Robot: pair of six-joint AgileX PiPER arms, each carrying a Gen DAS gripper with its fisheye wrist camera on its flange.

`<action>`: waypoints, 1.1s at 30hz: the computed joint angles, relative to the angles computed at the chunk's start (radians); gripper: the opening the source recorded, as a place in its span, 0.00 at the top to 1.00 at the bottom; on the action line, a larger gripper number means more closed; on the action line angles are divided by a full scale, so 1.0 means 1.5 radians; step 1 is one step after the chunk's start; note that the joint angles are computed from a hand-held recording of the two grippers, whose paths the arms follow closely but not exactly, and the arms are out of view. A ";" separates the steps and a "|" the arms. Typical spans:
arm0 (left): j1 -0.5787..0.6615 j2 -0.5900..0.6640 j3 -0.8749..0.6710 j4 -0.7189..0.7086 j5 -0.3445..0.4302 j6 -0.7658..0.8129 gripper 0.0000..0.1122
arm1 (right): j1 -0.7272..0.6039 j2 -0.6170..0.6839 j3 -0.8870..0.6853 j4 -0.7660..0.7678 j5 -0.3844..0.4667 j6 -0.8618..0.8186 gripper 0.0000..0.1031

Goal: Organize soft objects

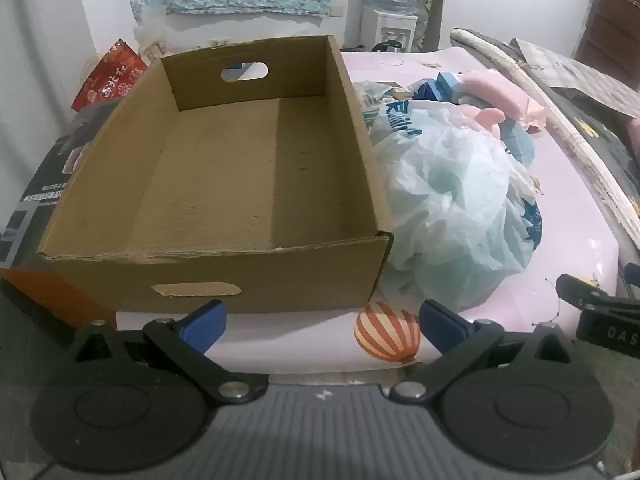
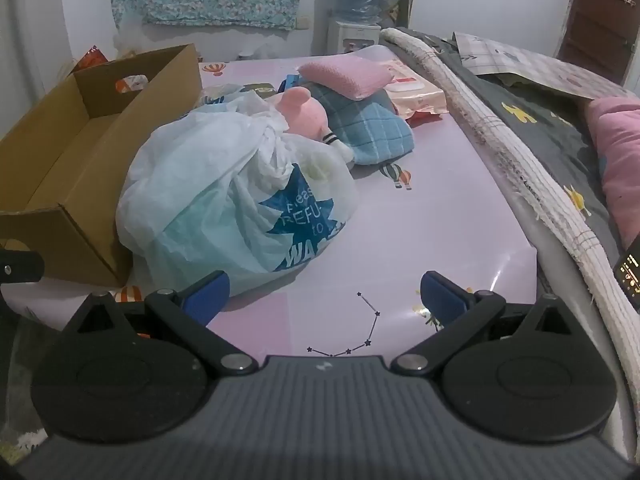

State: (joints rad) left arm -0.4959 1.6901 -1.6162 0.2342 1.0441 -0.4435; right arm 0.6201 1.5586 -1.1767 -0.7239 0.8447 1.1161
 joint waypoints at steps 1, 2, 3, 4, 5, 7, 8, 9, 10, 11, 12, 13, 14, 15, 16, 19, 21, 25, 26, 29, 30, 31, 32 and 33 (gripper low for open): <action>0.000 -0.001 0.001 0.000 0.001 -0.002 0.08 | -0.001 0.000 -0.001 0.003 -0.001 -0.003 0.01; 0.000 -0.001 0.001 0.000 0.003 -0.004 0.08 | -0.001 0.000 -0.001 0.004 -0.002 -0.005 0.01; -0.001 -0.002 0.002 0.000 0.004 -0.007 0.08 | -0.002 0.000 -0.001 0.004 -0.002 -0.006 0.01; -0.001 -0.003 0.003 0.001 0.005 -0.011 0.08 | -0.002 -0.001 0.000 0.003 -0.002 -0.007 0.01; -0.001 -0.005 0.006 0.002 0.005 -0.015 0.08 | -0.002 -0.002 0.000 0.003 -0.002 -0.008 0.01; -0.004 -0.010 0.012 0.009 0.006 -0.024 0.08 | -0.002 -0.003 0.002 0.004 -0.003 -0.013 0.01; -0.001 0.009 -0.010 0.003 0.009 -0.007 0.08 | -0.003 -0.004 0.003 0.004 -0.003 -0.015 0.01; 0.000 0.008 -0.008 0.001 0.009 -0.007 0.08 | -0.008 0.000 -0.002 0.007 -0.004 -0.018 0.01; 0.001 0.007 -0.007 -0.001 0.008 -0.006 0.08 | -0.011 0.008 -0.010 0.011 -0.005 -0.023 0.01; 0.002 0.006 -0.005 -0.003 0.007 -0.005 0.08 | -0.012 0.008 -0.010 0.013 -0.006 -0.026 0.01; 0.003 0.006 -0.003 -0.004 0.006 -0.004 0.08 | -0.014 0.007 -0.009 0.014 -0.008 -0.029 0.01; 0.005 0.012 -0.017 -0.006 0.015 0.001 0.08 | -0.016 0.007 -0.009 0.015 -0.009 -0.032 0.01; 0.005 0.012 -0.017 -0.006 0.015 0.001 0.08 | -0.003 0.010 -0.017 0.010 0.005 -0.027 0.01; 0.004 0.011 -0.016 -0.005 0.015 0.001 0.08 | -0.003 0.009 -0.018 0.011 0.006 -0.028 0.01; 0.004 0.011 -0.016 -0.005 0.015 0.002 0.08 | -0.003 0.009 -0.017 0.011 0.006 -0.028 0.01; 0.003 0.012 -0.016 -0.006 0.015 0.001 0.08 | -0.003 0.010 -0.017 0.011 0.003 -0.030 0.01; 0.003 0.012 -0.016 -0.008 0.015 0.002 0.08 | -0.003 0.010 -0.017 0.012 0.002 -0.032 0.01; 0.005 0.013 -0.014 -0.012 0.013 0.002 0.08 | -0.002 0.013 -0.020 0.016 0.001 -0.042 0.01; 0.005 0.011 -0.012 -0.013 0.011 0.003 0.08 | -0.001 0.012 -0.020 0.016 0.003 -0.044 0.01; 0.006 0.010 -0.009 -0.013 0.009 0.005 0.08 | 0.001 0.015 -0.022 0.016 0.006 -0.045 0.01; 0.006 0.011 -0.010 -0.014 0.010 0.005 0.08 | 0.001 0.015 -0.022 0.016 0.006 -0.045 0.01; 0.006 0.012 -0.011 -0.015 0.012 0.006 0.08 | 0.000 0.014 -0.021 0.015 0.005 -0.045 0.01; 0.007 0.012 -0.012 -0.016 0.013 0.006 0.08 | 0.000 0.014 -0.021 0.015 0.005 -0.045 0.01; 0.007 0.012 -0.012 -0.014 0.012 0.005 0.08 | 0.000 0.014 -0.021 0.016 0.004 -0.046 0.01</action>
State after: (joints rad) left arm -0.4860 1.7085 -1.6335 0.2126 1.0623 -0.4358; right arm 0.6196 1.5801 -1.2080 -0.6994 0.8513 1.0466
